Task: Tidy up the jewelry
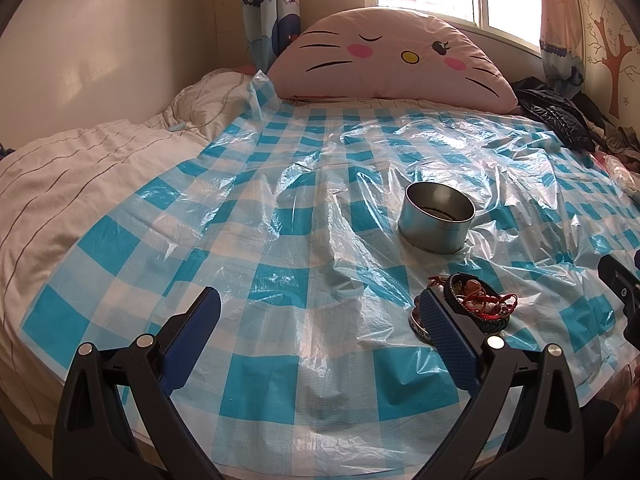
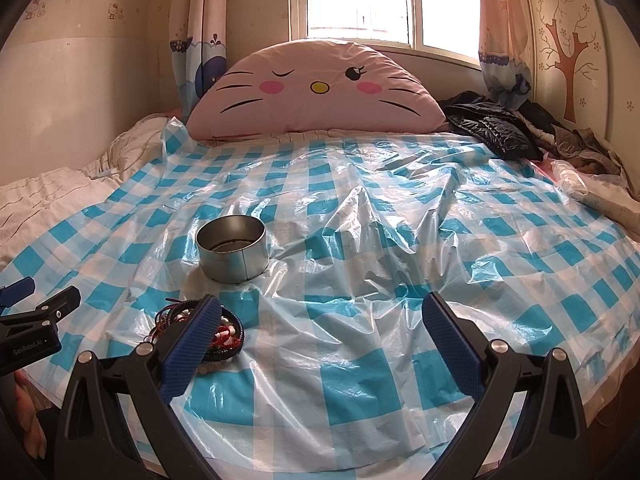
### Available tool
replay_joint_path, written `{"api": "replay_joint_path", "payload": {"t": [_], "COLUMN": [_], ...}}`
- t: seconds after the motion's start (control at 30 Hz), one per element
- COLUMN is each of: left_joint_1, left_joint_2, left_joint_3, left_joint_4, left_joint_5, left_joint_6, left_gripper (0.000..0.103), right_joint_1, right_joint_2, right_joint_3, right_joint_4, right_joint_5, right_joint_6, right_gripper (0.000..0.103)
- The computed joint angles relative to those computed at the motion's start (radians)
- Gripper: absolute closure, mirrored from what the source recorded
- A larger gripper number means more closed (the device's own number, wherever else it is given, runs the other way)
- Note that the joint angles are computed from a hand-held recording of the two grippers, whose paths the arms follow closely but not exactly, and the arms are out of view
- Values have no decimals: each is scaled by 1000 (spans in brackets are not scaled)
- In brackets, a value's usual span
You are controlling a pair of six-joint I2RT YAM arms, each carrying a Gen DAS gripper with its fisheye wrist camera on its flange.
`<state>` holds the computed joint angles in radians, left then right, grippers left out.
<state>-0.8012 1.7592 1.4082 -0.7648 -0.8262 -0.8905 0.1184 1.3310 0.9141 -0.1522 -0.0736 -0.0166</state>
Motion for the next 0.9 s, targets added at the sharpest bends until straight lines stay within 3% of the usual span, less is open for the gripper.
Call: {"api": "replay_joint_path", "payload": {"t": [0.67,0.7,0.83,0.9], "left_joint_1": [3,4,4,5], "left_joint_2": [-5,-5,-6,-6], "left_joint_3": [-2,-2,-2,-3], "left_joint_4": [0,1,0,1], "left_joint_5": [4,4,5,5], "left_joint_6": [3,4,2,3], "left_gripper": [7,7,7,7], "right_joint_1": [-28,5,20,23], "right_joint_2": [25,51,36,25], "right_joint_3": [43,11,23,-16], "right_joint_4": [-34,16,-9,72], "right_joint_5": [-31,-4,14,31], "right_joint_6": [-34,-23,-34,-54], "right_gripper": [7,7,7,7]}}
